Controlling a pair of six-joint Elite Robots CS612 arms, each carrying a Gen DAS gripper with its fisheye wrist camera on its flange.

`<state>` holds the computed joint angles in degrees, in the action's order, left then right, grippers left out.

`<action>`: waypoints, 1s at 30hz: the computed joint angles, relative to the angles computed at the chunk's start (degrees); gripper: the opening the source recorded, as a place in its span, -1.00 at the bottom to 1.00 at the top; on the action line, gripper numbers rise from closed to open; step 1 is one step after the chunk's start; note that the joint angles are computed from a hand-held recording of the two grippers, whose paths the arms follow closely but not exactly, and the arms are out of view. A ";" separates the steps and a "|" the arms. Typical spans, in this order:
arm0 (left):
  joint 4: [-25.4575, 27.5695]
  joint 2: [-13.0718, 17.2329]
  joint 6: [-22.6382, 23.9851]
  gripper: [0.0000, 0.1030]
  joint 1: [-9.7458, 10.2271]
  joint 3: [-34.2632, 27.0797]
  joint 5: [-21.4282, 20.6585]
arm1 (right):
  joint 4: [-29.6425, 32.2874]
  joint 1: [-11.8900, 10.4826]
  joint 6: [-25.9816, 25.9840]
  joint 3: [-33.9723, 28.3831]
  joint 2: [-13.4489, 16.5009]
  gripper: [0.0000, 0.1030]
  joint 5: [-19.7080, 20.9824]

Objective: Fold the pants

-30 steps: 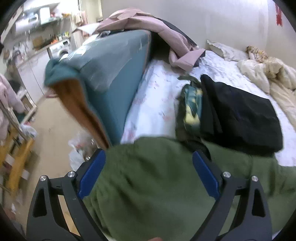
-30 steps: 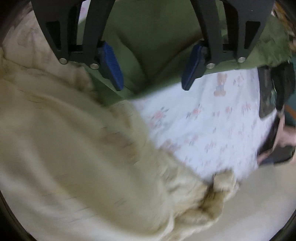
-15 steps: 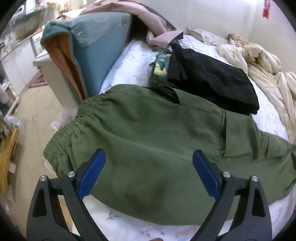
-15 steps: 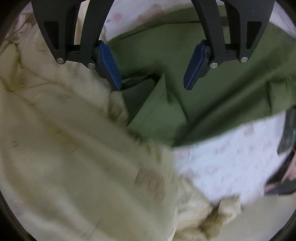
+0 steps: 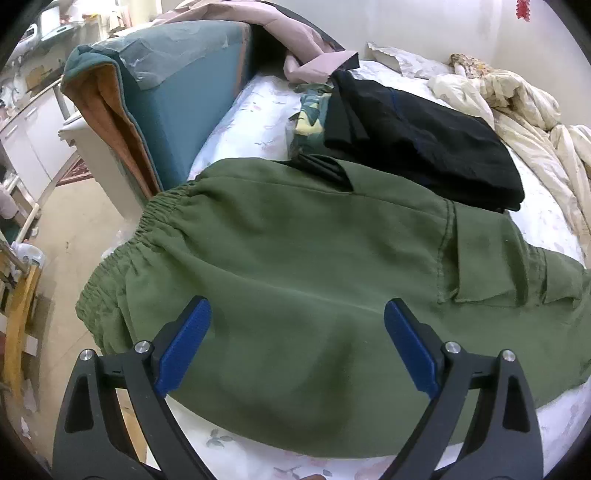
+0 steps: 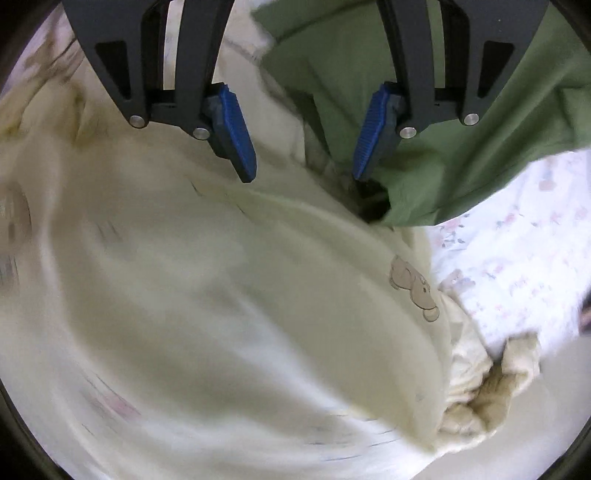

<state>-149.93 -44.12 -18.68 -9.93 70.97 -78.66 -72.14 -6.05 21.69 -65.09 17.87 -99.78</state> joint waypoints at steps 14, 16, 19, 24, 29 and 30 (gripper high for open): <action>-0.34 -1.53 -4.21 0.81 1.52 2.20 1.75 | 9.92 -0.47 11.66 -11.27 5.96 -0.84 4.78; 0.21 -1.36 -5.05 0.81 1.76 1.89 1.71 | 9.02 -0.33 9.88 -11.53 5.55 -0.98 4.10; 0.35 -1.16 -5.88 0.81 2.08 1.58 1.55 | 7.64 -0.28 8.09 -12.75 5.45 -0.99 3.59; 0.37 -1.16 -5.74 0.81 2.23 1.71 0.78 | 5.84 -0.36 13.69 -16.83 6.69 -0.99 3.24; 0.15 -1.44 -4.83 0.81 2.41 2.02 0.11 | 17.23 0.60 16.32 -13.78 4.76 -1.00 -1.73; 0.21 -1.53 -5.06 0.81 2.56 2.11 0.22 | 19.80 0.74 15.84 -12.59 4.28 -1.00 -2.54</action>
